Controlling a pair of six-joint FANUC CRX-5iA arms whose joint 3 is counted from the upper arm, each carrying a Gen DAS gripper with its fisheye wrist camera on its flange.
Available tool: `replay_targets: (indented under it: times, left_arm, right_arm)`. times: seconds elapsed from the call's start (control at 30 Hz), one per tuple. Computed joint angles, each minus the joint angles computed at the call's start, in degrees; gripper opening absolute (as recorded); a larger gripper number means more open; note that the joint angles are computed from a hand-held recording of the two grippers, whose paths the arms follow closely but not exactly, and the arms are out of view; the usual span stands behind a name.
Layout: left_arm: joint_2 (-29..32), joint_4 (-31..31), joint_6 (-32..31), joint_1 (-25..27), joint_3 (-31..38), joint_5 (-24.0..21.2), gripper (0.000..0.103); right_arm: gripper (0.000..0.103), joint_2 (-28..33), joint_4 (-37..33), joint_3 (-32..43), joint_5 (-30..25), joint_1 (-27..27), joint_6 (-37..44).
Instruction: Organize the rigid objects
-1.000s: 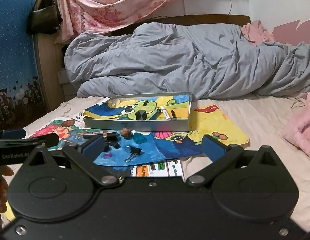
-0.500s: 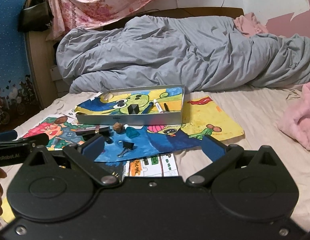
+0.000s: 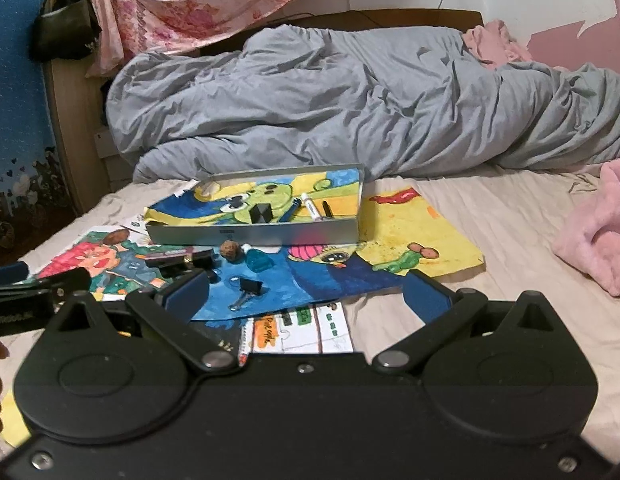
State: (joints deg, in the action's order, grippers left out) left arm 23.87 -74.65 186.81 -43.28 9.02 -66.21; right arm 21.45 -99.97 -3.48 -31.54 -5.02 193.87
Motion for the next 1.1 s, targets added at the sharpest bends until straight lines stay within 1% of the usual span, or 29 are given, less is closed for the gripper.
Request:
replay_targets:
  times: [0.1,0.4,0.7,0.8,1.03,1.1]
  left_arm:
    - [0.1,0.3,0.0,0.1,-0.1,0.1,0.102]
    - [0.4,0.8,0.9,0.4,-0.7,0.6,0.102]
    - [0.2,1.8,0.7,0.9,-0.7,1.3,0.102]
    - [0.0,2.0,1.5,1.3,-0.7,1.5,0.102]
    - [-0.3,1.4,3.8,1.9,-0.3,2.2,0.102]
    - [-0.4,1.3,3.8,2.2,-0.1,2.4,0.102]
  right_arm:
    - [0.103,0.0,0.6,0.2,1.3,0.5,-0.9]
    - [0.103,-0.1,2.4,0.5,1.7,1.0,-3.0]
    - [0.103,0.1,5.7,1.8,2.5,1.8,-7.7]
    - [0.103,0.1,6.6,2.0,2.8,2.1,-8.6]
    - [0.103,0.4,5.7,2.9,2.2,1.9,-7.8]
    - [0.103,0.5,7.6,3.7,2.6,2.4,-9.3]
